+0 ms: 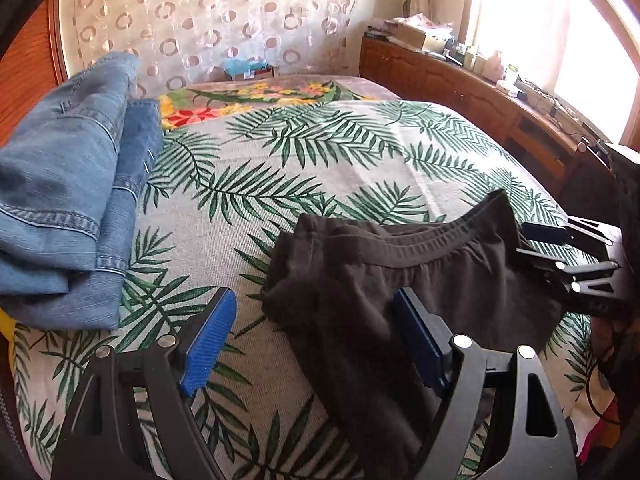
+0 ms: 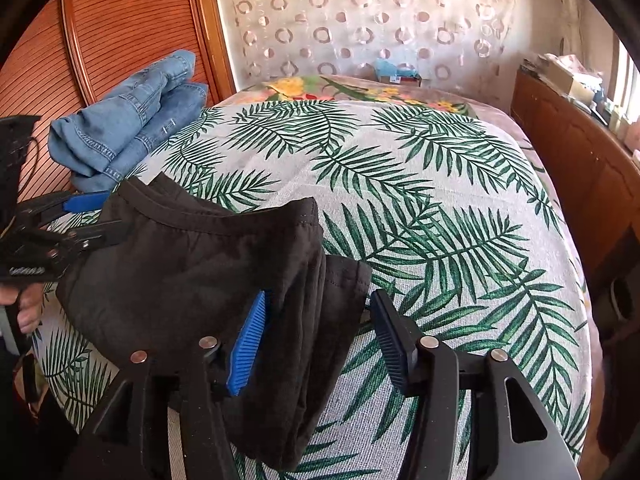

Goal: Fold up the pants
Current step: 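Close both grippers on the waistband edge of the black shorts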

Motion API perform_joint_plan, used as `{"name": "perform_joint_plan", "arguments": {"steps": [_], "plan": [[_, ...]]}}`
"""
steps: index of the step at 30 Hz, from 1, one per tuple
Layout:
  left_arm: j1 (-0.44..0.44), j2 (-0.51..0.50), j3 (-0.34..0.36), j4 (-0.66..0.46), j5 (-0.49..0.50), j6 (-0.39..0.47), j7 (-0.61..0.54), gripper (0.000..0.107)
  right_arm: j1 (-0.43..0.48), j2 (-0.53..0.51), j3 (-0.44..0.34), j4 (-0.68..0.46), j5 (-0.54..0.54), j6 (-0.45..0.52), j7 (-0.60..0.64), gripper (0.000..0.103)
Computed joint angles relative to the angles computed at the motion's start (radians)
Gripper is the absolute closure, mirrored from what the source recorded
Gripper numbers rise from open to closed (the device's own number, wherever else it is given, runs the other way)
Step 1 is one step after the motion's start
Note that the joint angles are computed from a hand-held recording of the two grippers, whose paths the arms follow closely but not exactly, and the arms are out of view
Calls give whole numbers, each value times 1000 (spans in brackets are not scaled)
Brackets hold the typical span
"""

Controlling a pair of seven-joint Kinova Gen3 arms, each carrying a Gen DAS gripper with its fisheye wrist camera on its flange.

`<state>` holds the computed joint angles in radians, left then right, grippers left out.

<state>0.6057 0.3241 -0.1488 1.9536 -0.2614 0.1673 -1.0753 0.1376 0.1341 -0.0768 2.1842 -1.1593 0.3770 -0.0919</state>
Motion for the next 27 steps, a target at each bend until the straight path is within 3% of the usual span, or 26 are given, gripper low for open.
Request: {"name": "perform_joint_plan", "arguments": {"steps": [7,13,18,23,26,27], "plan": [[-71,23,67,-6,36,3,-40,26,0,3,-5,8,-35,-11,42,43],[-23,30,21,-12,27,8,-38,23,-1,4,-6,12,-51,-16,61,42],[-83,35,89,-24,45,25,-99,13,-1,6,-1,10,-54,-8,63,42],[-48,38,65,-31,39,34,-91,13,4,9,3,7,-61,7,65,42],[-76,35,90,-33,53,39,-99,13,1,9,4,7,-61,5,65,42],[-103,29,113,-25,67,28,-110,19,1,9,4,8,-62,4,65,42]]}}
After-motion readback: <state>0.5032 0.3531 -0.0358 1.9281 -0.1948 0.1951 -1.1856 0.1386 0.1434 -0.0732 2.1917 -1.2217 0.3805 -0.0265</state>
